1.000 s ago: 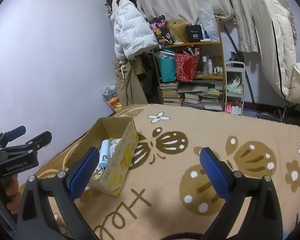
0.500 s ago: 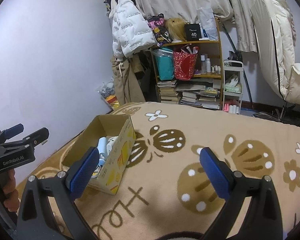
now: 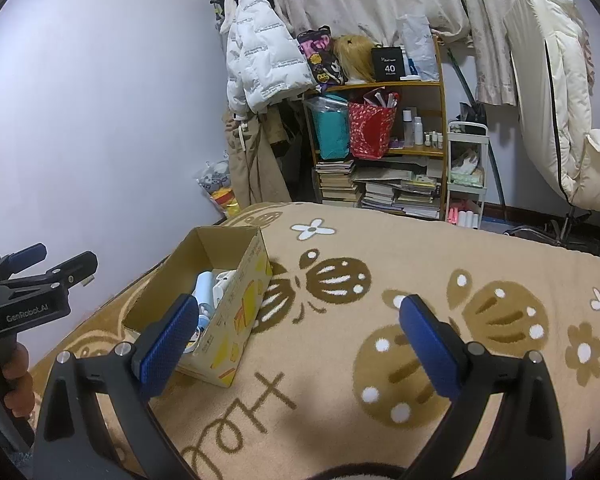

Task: Organize rigid objects

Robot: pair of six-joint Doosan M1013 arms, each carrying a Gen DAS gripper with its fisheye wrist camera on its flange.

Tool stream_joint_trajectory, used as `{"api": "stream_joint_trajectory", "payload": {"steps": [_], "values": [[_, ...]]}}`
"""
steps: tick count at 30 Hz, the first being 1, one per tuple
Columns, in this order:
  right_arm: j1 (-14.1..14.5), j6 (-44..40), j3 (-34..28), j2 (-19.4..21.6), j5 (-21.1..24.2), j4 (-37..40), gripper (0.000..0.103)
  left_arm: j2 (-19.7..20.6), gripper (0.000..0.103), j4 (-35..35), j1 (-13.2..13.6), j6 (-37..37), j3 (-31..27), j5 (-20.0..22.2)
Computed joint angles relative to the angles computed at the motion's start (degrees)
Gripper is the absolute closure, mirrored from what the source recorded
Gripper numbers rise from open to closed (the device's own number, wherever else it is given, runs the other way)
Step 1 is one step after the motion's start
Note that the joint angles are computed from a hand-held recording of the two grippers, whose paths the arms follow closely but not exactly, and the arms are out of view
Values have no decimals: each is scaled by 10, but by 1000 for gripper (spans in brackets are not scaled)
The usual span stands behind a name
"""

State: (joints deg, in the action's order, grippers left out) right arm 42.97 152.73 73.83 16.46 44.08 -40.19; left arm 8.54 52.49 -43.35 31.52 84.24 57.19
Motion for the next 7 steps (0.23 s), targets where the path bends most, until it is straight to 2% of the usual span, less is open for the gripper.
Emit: {"api": "stream_joint_trajectory", "payload": {"steps": [7], "values": [[0, -2, -1, 0, 0, 2, 0, 2, 1, 5, -3, 5, -1, 6]]}}
